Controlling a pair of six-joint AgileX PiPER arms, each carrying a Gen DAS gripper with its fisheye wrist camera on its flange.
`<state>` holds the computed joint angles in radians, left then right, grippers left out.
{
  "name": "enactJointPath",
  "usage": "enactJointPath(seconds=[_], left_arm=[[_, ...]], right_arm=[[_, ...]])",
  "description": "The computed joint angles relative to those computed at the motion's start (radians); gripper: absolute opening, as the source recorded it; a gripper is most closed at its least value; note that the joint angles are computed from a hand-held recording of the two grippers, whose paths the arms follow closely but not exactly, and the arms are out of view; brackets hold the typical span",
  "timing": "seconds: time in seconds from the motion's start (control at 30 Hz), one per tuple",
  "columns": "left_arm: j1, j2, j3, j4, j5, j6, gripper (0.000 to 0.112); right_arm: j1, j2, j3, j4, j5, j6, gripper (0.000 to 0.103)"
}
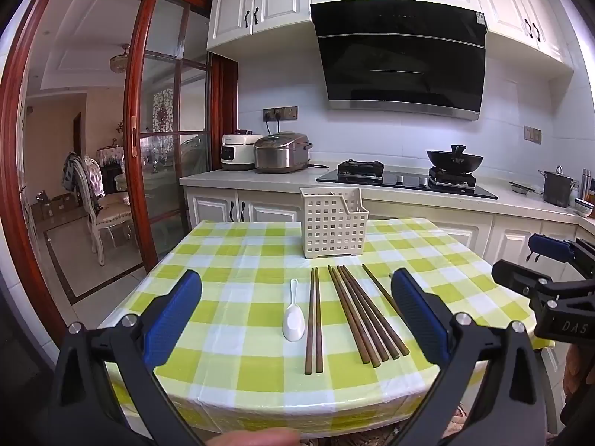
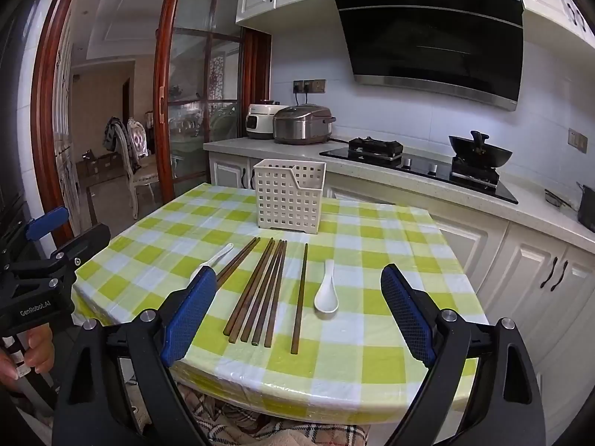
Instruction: Organize utensils
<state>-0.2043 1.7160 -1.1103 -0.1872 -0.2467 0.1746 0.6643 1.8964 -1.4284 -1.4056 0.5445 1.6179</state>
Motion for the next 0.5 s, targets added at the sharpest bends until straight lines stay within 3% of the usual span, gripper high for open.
enactJointPath(seconds=[0.17,0.27,0.5], left_arm=[[0.011,-0.002,0.002,0.092,-0.002,-0.083,0.099],[0.042,-0.005,0.004,0.238,-0.002,-0.228,0.099],[0.018,-0.029,0.032,0.141,-0.032,-0.133,0.099]], right_arm=[[-0.001,0.0,-0.005,0.016,-0.006,-0.014,0.085],[0.0,-0.004,0.001,0.004,-0.004,0.001,0.085],[0.003,-0.016,0.012,-0.022,0.001,0.027,0.085]])
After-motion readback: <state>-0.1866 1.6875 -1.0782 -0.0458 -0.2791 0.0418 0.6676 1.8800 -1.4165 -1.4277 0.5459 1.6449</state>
